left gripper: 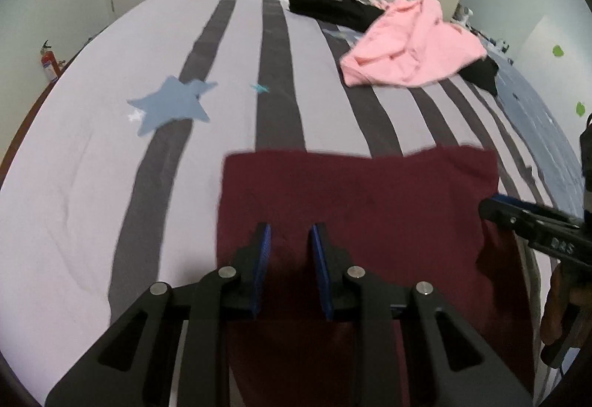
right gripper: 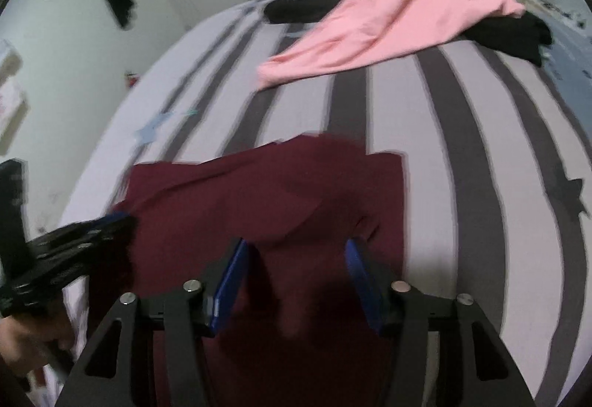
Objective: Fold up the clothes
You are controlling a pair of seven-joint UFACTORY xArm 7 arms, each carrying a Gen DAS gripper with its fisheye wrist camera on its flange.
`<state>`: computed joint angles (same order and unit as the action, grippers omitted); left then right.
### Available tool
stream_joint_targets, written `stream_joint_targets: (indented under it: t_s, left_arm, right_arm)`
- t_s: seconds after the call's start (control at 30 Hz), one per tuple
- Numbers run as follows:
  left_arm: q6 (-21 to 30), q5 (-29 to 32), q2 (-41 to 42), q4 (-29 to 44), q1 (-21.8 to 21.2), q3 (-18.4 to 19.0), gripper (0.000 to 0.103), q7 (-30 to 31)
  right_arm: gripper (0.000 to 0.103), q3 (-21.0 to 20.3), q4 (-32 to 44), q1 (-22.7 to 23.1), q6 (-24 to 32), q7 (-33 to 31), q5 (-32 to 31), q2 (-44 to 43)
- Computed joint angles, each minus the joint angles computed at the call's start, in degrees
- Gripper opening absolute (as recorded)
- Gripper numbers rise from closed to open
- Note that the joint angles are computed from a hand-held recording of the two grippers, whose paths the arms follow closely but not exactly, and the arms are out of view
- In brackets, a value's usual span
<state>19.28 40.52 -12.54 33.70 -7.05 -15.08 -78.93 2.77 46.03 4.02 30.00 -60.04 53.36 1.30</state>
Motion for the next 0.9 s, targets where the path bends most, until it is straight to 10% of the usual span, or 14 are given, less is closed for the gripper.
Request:
stream_joint_targets:
  t_s: [0.2, 0.5, 0.9]
  left_arm:
    - [-0.86, -6.41, -10.07, -7.19, -0.31, 1.12, 0.022, 2.15]
    - [10.44, -31.94, -37.06, -22.35, -20.69, 0.34, 0.038, 4.8]
    - [11.4, -43.47, -32.54, -22.21, -31.45, -5.55, 0.038, 3.42]
  right_arm:
    - [0.039, -1.58, -0.59, -2.28, 1.92, -0.81, 0.32, -2.77]
    - [0.039, -10.29, -19.04, -6.78, 16.17, 0.8, -16.07, -26.02]
    - [0.04, -17.76, -30.17, -14.37, 30.75, 4.07, -32.51, -42.93]
